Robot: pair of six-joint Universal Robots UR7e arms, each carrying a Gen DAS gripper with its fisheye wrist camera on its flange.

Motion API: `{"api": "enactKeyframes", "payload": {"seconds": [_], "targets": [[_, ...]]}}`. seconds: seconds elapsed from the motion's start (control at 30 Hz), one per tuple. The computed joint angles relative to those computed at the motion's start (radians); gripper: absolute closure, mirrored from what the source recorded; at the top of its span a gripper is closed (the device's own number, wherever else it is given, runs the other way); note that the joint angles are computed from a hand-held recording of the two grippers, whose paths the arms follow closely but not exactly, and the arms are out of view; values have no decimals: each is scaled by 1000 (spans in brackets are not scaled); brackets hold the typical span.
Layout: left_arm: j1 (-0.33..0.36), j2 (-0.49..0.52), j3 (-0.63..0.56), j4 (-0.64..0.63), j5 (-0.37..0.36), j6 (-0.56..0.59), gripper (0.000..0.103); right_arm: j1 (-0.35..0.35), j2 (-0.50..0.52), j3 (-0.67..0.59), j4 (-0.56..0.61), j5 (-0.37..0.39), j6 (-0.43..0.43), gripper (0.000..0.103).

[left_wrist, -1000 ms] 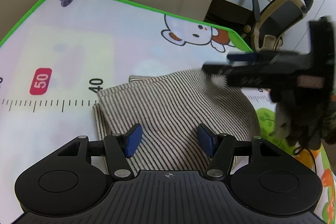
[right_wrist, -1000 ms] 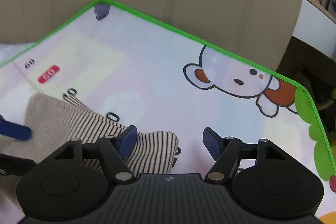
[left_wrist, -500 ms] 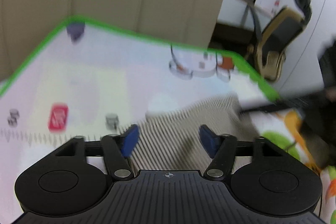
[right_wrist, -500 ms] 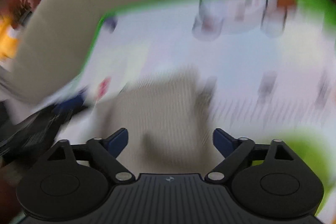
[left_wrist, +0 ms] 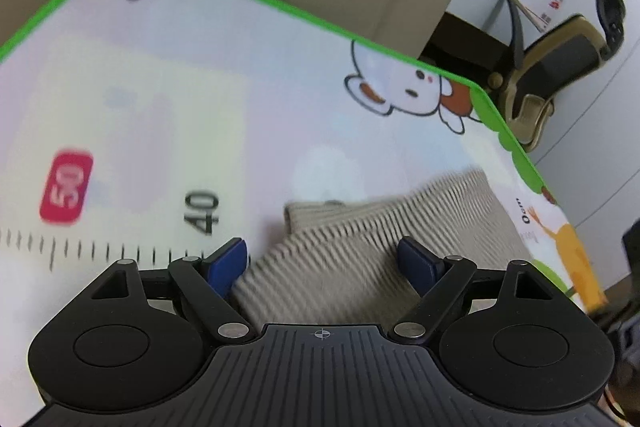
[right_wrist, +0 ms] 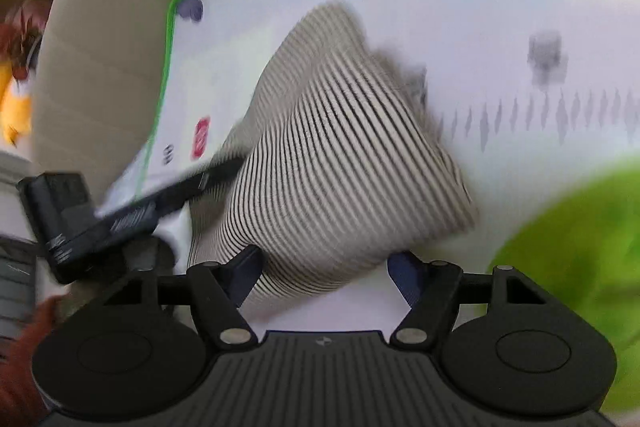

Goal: Fold clothes

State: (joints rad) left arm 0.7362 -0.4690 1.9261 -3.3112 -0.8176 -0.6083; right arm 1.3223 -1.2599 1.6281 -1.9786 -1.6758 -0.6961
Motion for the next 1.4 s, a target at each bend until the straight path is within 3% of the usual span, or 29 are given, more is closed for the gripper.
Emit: {"api": "enactKeyframes", "payload": {"seconds": [0.17,0.27,0.4,0.5,0.63,0.73,0.8,0.87,0.9,0.97,1.03,1.07,1.17,1.3,1.4], "targets": [[-8,1,20,-28,-107,2,17,19,31,-10,-170,-14,-80,35],[-30,29,-9,-20,-201,54,16,35,39,24,-333,-8,-180,35],[-61,60,-50,1,-319,130,18,57,43,29,-452,31,-264,36],[-88,41,-12,-80,-329,152,17,52,-12,96,-482,95,-422,28],[-96,2,64,-232,-242,114,15,21,-93,201,-488,143,-614,24],[-103,-11,112,-333,-47,-23,16,-10,-148,284,-478,156,-804,19],[-101,-11,102,-300,62,-91,14,-28,-174,349,-504,157,-954,18],[-73,-3,56,-228,73,-85,13,-42,-184,405,-551,144,-1097,19],[-59,2,31,-189,65,-74,12,-51,-184,435,-604,153,-1174,23],[-31,26,-30,-98,41,-56,12,-61,-174,454,-675,176,-1264,53],[-22,44,-65,-11,39,-91,26,-45,-160,402,-643,149,-1215,64],[-21,53,-78,29,39,-111,34,-38,-153,367,-614,137,-1178,65],[-35,72,-93,60,42,-77,37,-45,-133,300,-622,147,-1156,65],[-51,70,-91,63,-80,-89,39,-47,-104,174,-497,133,-1080,63],[-59,82,-96,53,-162,-90,39,-45,-110,101,-337,124,-1091,46]]}}
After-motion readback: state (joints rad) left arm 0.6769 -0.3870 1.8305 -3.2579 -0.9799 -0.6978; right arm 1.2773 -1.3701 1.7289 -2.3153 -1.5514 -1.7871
